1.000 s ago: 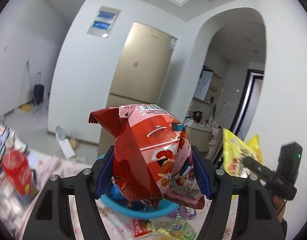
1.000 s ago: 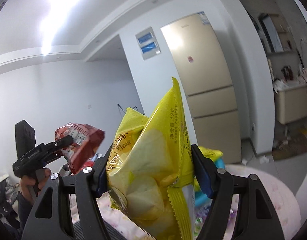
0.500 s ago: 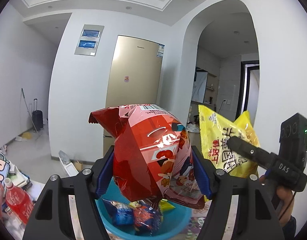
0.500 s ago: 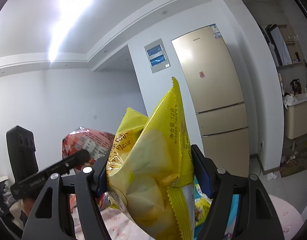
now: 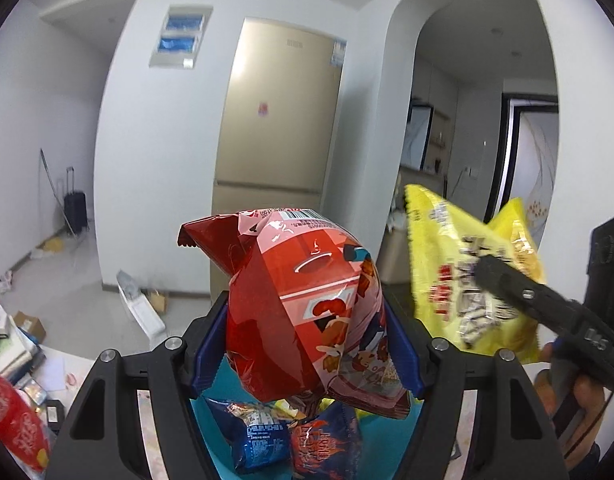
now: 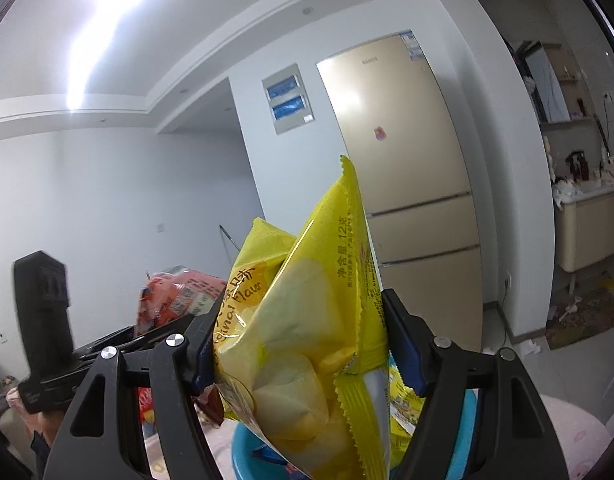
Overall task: Organize snacks
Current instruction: 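Open left tool to drop the red bag while right tool drops the yellow bag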
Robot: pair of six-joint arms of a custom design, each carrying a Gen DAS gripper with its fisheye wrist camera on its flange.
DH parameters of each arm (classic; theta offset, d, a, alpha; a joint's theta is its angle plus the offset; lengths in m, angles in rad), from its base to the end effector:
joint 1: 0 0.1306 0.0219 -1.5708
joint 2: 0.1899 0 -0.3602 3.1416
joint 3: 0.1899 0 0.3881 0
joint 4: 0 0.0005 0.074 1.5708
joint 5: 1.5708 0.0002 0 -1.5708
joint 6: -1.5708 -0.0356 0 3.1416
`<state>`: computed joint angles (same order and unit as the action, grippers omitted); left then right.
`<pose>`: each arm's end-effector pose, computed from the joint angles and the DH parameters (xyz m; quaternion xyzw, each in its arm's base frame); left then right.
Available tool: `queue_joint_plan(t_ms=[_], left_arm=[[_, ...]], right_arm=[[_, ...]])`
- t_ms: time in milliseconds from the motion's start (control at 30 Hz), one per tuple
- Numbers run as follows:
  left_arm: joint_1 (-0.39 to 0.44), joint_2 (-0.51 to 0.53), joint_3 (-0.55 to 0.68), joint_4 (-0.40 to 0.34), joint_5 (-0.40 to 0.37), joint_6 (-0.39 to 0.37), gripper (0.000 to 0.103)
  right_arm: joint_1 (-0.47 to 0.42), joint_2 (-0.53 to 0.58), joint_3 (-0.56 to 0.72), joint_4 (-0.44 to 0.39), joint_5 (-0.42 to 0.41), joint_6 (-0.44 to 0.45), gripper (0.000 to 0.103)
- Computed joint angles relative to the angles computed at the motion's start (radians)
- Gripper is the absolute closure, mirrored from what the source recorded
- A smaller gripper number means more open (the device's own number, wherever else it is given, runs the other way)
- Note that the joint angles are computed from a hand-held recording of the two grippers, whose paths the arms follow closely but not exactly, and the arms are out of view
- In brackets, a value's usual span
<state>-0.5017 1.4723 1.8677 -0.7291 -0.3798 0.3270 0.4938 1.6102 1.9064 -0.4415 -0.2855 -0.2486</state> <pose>0.4568 -0.2361 0.6035 -0.0392 0.8066 -0.0885 0.5832 0.5079 0.2842 0.5788 -0.1839 0.7319 0.3351 0.5641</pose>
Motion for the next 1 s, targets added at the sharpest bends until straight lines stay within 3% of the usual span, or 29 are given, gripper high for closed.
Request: queue_joint_plan(t_ms=[167,267,367,433,533,600,633,667,700,800,1000], left_arm=[[0.063,0.130,0.124,-0.101,0.057,0.023,0.030],[0.088,0.266,0.287,-0.219,0.096,0.040,0.031],[0.093,0.377,0.422,-0.319,0.043,0.041,0.031],[0.098,0.420,0.472,-0.346,0.033,0.019,0.031],[0.111,0.448,0.493,-0.363,0.048,0.046,0.031],[0.114,0.465,0.514,-0.384,0.030,0.056,0.024],[0.115,0.471,0.517,-0.389,0.015,0.060,0.016],[0.116,0.462,0.494,-0.373,0.000,0.063,0.003],[0.119,0.451,0.472,-0.354,-0.003,0.062,0.000],[0.127,0.373,0.336,-0.263,0.000,0.069,0.000],[0.149,0.204,0.076,-0.088,0.086,0.139,0.000]], right_arm=[[-0.025,0.017,-0.002,-0.007,0.007,-0.031,0.033],[-0.043,0.033,0.011,-0.025,-0.008,-0.060,0.033],[-0.059,0.043,0.019,-0.028,-0.049,-0.093,0.033],[-0.066,0.054,0.035,-0.038,-0.049,-0.100,0.033],[-0.073,0.060,0.041,-0.041,-0.042,-0.111,0.033],[-0.074,0.064,0.042,-0.043,-0.041,-0.118,0.032],[-0.074,0.066,0.045,-0.047,-0.040,-0.118,0.032],[-0.072,0.070,0.050,-0.053,-0.039,-0.116,0.032],[-0.071,0.075,0.056,-0.058,-0.037,-0.113,0.032],[-0.062,0.095,0.084,-0.083,-0.026,-0.098,0.032],[-0.027,0.154,0.167,-0.158,0.030,-0.022,0.032]])
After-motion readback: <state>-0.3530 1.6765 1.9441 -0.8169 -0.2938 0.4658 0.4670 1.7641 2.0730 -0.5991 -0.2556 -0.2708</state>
